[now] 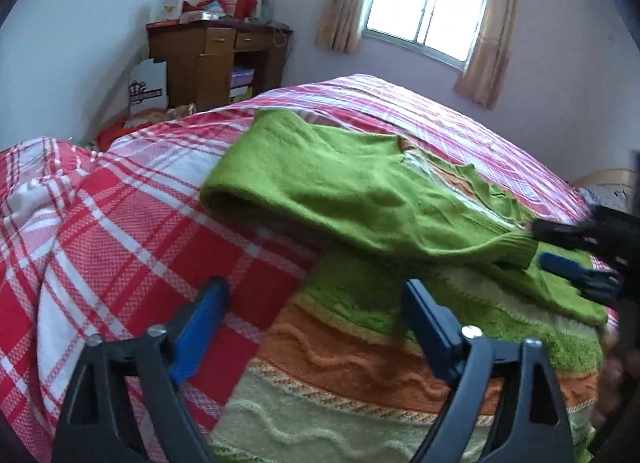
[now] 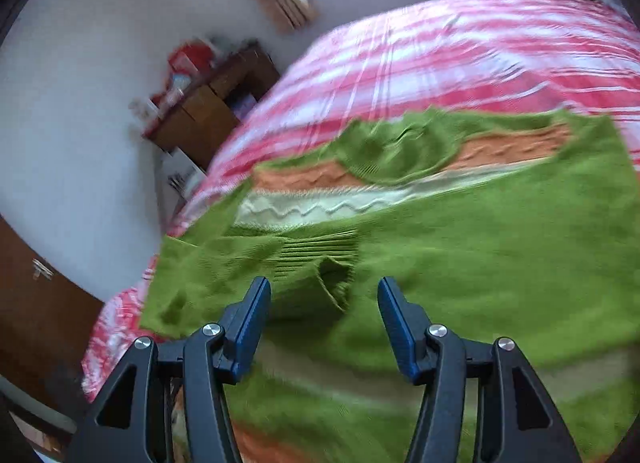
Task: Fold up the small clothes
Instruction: 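Lay the sleeve across the sweater body and open the left gripper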
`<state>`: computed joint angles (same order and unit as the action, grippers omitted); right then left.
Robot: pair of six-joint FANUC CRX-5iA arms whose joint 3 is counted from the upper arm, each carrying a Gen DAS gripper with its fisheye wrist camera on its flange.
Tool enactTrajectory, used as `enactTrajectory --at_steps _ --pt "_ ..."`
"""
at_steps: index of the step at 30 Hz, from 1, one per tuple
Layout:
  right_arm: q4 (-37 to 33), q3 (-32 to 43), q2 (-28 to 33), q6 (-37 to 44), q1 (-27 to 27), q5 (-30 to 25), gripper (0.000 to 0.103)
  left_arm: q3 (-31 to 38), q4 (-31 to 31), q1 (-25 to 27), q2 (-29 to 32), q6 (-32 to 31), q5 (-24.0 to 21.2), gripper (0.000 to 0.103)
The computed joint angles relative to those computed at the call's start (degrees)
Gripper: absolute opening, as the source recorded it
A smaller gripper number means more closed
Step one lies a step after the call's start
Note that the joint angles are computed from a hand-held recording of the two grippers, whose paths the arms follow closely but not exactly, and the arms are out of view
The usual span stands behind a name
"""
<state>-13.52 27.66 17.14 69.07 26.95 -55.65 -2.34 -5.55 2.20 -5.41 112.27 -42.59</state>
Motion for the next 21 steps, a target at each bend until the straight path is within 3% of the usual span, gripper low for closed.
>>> enactTrajectory --at_steps 3,4,5,6,8,21 --pt "6.0 3.0 4.2 -2.8 3.2 -1.3 0.057 -0.7 1.4 0.4 -0.3 -1.6 0.4 0.097" --pt "11.0 2.0 4.4 -3.2 5.2 -0.1 0.048 -0.6 1.5 0.3 0.0 -1.6 0.8 0.098" --pt "15.3 1.7 4.9 -3.1 6.8 -0.3 0.024 -1.6 3.0 0.9 -0.4 -2.9 1.9 0.099" --pt "18.1 1.9 5.4 -2.7 7.9 -1.1 0.014 -2.6 4.4 1.4 -1.0 -4.0 2.6 0.099" --pt "20.7 2.1 5.8 -1.5 9.0 -1.8 0.007 -3.8 6.0 2.1 -1.7 -5.3 3.4 0.100" --pt "29.0 4.7 -0.5 -2.6 7.1 7.4 0.005 -4.3 7.0 2.3 -1.9 -5.8 4.0 0.100"
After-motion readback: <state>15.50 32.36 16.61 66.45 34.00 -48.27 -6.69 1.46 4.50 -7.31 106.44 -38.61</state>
